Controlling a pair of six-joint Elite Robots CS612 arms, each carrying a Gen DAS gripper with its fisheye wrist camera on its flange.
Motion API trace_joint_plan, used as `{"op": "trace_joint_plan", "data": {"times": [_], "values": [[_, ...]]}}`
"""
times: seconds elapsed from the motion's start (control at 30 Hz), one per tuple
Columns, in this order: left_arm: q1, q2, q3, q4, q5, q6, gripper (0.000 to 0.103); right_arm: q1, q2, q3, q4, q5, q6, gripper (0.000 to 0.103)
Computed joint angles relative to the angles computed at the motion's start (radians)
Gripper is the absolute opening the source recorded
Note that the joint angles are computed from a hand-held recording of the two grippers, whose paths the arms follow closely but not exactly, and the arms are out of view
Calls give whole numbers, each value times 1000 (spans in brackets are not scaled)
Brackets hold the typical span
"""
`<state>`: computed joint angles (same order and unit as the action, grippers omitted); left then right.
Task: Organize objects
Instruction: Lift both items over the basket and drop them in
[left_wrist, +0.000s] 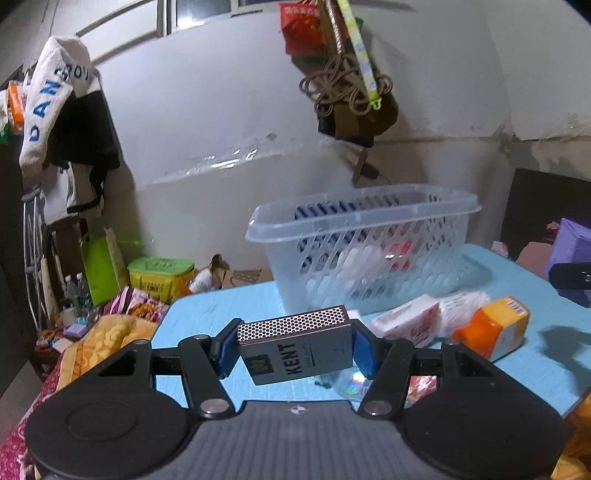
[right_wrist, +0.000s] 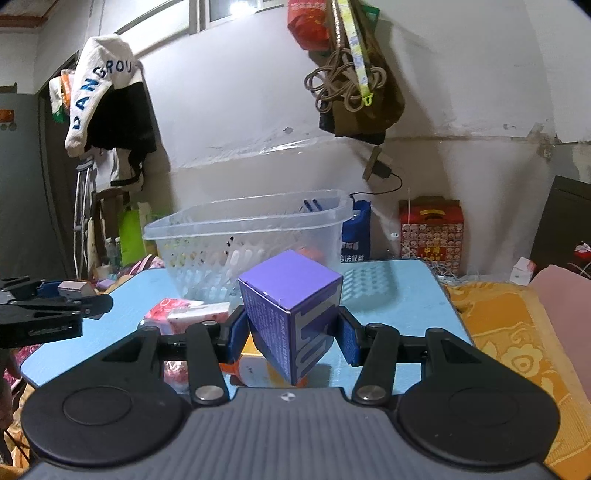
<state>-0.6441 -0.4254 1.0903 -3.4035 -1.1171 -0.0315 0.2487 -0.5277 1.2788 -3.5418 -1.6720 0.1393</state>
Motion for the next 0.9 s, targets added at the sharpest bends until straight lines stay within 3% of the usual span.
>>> {"op": "trace_joint_plan", "data": {"times": [0.53, 0.77, 0.9], "values": [[-9, -13, 17, -84, -37, 25, 64, -1, 7, -4, -50, 0, -14, 54], [4, -13, -5, -75, -86, -64, 64, -6, 11, -11, -65, 15, -27, 53], [10, -2, -48, -64, -118, -93, 64, -13, 10, -28, -32, 26, 11, 54]]}}
